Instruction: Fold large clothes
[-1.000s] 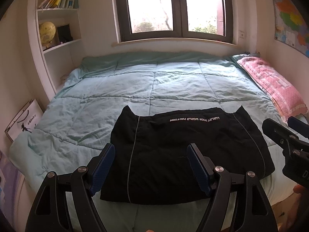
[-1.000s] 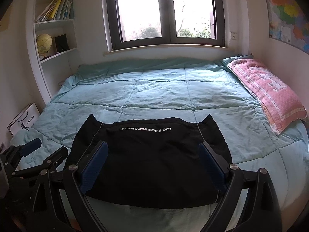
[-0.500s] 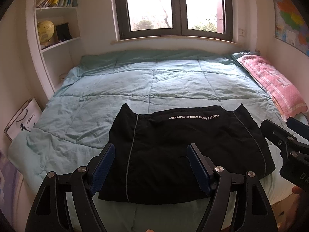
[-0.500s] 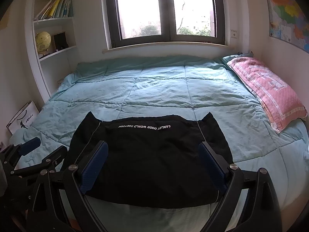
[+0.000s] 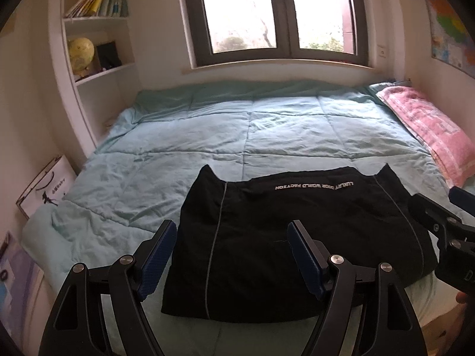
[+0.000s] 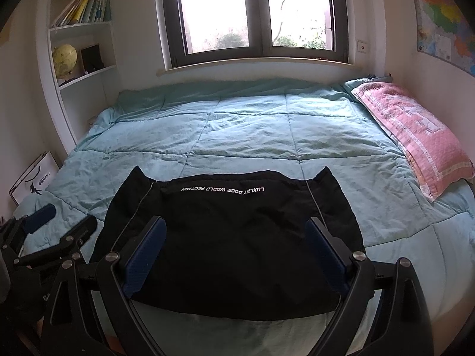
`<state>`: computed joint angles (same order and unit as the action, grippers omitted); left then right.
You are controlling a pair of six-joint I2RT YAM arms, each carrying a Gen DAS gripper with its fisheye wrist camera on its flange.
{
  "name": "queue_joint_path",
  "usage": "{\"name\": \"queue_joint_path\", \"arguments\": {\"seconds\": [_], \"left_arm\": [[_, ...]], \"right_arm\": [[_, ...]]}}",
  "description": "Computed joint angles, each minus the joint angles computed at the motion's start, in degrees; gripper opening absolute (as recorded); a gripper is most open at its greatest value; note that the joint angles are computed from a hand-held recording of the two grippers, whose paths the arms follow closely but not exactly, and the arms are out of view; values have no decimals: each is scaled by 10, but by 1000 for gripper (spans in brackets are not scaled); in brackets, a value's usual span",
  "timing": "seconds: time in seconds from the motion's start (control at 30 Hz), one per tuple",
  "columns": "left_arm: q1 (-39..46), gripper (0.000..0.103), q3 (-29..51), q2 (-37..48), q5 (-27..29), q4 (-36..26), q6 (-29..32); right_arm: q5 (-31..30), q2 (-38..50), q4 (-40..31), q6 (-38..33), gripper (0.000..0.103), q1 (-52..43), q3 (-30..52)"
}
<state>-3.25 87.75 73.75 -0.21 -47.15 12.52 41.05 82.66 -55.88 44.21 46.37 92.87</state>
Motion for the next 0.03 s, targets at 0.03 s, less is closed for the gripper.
{"name": "queue_joint_path", "arguments": {"seconds": [0.03], "left_arm": [[7,78,10,9,15,-10,1]], "right_arm": [[-2,1,1,-1,96,-2,0]]}}
